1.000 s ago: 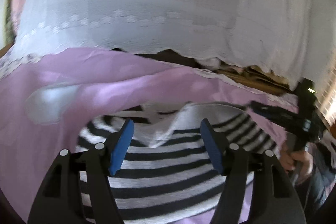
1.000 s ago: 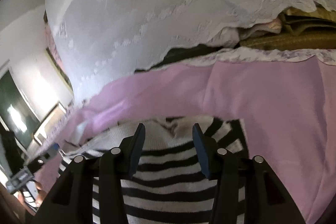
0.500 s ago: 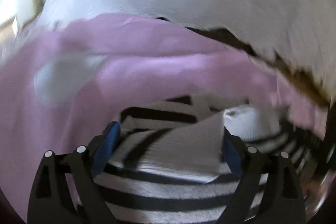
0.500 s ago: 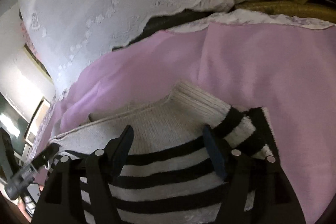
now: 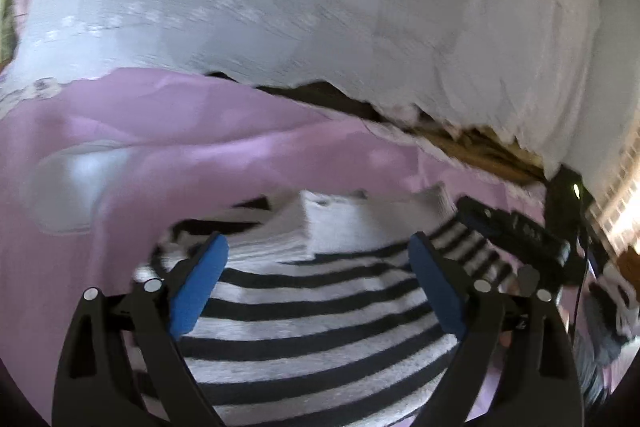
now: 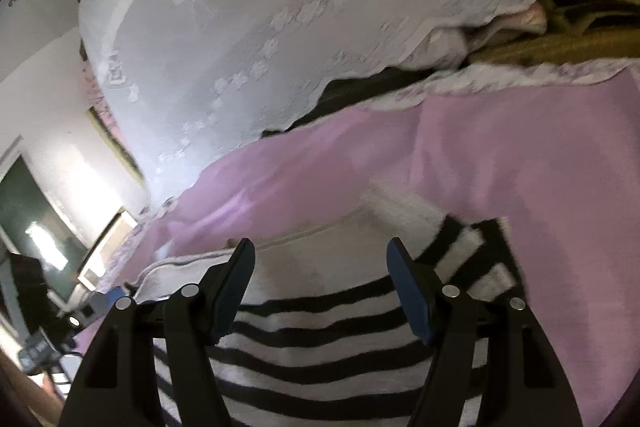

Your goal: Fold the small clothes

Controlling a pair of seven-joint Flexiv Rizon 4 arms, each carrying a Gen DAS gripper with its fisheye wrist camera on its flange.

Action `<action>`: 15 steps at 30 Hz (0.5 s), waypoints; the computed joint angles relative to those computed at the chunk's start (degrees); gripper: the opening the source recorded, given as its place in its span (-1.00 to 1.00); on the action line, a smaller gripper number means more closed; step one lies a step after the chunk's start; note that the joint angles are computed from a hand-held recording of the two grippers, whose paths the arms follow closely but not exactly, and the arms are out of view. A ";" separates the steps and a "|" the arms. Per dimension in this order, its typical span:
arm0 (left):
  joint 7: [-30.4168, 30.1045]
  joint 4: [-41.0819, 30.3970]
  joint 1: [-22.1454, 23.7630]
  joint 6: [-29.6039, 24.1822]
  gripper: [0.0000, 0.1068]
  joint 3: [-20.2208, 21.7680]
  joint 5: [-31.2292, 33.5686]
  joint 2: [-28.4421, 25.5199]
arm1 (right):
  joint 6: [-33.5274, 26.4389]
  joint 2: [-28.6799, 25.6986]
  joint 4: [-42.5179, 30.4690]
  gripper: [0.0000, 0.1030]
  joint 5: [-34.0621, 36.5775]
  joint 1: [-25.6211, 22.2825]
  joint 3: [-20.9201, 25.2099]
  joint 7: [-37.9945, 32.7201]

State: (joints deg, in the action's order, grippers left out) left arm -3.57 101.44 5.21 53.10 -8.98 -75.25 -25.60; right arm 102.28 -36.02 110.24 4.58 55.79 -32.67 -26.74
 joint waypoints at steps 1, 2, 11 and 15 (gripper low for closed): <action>-0.05 -0.22 -0.34 0.44 0.69 -0.09 1.19 -0.52 | -0.21 0.07 -0.79 0.34 -0.56 -2.13 2.50 -0.17; -1.43 -0.99 -1.25 1.94 0.71 0.25 4.37 -1.68 | -1.31 0.03 -1.63 0.34 -1.14 -3.82 4.34 -0.12; -31.83 -10.03 -1.86 7.07 0.65 3.97 19.41 -9.91 | -3.51 -2.31 2.78 0.31 1.37 7.31 -10.68 11.17; -19.43 -4.49 2.92 12.56 0.69 -4.30 10.32 -5.78 | 0.69 -2.71 4.14 0.31 2.46 9.26 -12.58 11.07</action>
State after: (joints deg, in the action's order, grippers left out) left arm -23.00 96.94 8.13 65.67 -13.27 -64.93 -31.38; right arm 102.97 -38.73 114.39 7.04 65.05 -45.26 -15.68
